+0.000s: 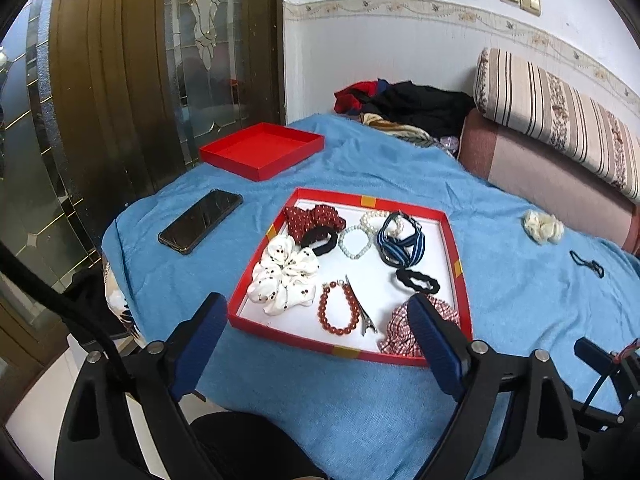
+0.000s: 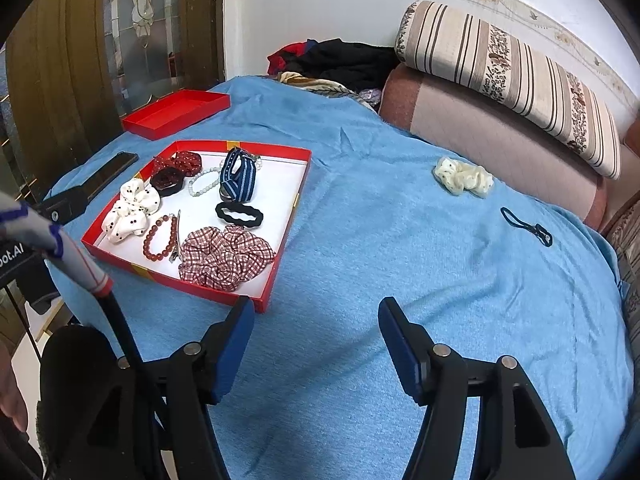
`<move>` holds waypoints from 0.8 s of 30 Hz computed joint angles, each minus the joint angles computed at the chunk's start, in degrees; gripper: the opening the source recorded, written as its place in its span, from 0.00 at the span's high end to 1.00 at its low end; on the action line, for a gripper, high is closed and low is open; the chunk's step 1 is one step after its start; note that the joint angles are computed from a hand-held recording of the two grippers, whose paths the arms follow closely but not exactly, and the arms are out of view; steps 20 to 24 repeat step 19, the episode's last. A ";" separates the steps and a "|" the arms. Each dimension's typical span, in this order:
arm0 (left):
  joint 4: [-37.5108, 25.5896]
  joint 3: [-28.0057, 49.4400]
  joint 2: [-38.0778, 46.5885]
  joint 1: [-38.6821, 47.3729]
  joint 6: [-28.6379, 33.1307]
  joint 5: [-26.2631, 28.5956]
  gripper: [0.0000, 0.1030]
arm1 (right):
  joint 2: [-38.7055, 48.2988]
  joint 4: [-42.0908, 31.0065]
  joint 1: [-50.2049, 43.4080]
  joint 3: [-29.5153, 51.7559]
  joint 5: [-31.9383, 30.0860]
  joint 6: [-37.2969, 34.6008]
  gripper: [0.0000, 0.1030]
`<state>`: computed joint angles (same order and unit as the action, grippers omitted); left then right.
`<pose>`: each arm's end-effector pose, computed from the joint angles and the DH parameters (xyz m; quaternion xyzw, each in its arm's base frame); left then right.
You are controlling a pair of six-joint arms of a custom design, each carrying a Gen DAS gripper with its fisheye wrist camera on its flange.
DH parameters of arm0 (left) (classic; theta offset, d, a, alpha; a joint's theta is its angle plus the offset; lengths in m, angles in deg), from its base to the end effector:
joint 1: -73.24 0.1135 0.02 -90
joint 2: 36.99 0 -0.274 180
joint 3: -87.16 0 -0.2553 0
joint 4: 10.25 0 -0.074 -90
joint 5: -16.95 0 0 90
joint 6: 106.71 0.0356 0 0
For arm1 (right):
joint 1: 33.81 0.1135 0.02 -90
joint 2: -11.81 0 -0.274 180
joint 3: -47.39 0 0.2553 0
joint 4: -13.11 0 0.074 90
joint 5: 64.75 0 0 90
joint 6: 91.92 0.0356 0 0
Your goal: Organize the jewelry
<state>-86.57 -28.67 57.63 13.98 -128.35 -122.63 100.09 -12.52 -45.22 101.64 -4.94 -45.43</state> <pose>0.1430 -0.1874 0.1643 -0.3415 0.8329 0.1649 0.4030 0.2744 -0.0371 0.1541 -0.3231 0.8767 0.1065 0.3401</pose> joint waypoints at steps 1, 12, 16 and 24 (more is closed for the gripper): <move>-0.79 0.10 0.07 -0.18 -1.05 -0.31 0.12 | -0.15 0.10 0.07 -0.13 -0.09 -0.04 0.33; -1.04 0.32 0.49 0.59 0.19 1.22 0.10 | -1.61 0.50 0.94 -1.54 -0.06 -0.28 0.31; -1.99 1.54 1.36 0.65 0.40 1.93 0.10 | -0.75 -0.08 0.05 -0.78 -0.41 -0.10 0.29; -2.85 2.58 2.01 0.63 0.38 2.58 0.10 | 0.42 -0.52 -1.07 0.18 -0.56 0.03 0.28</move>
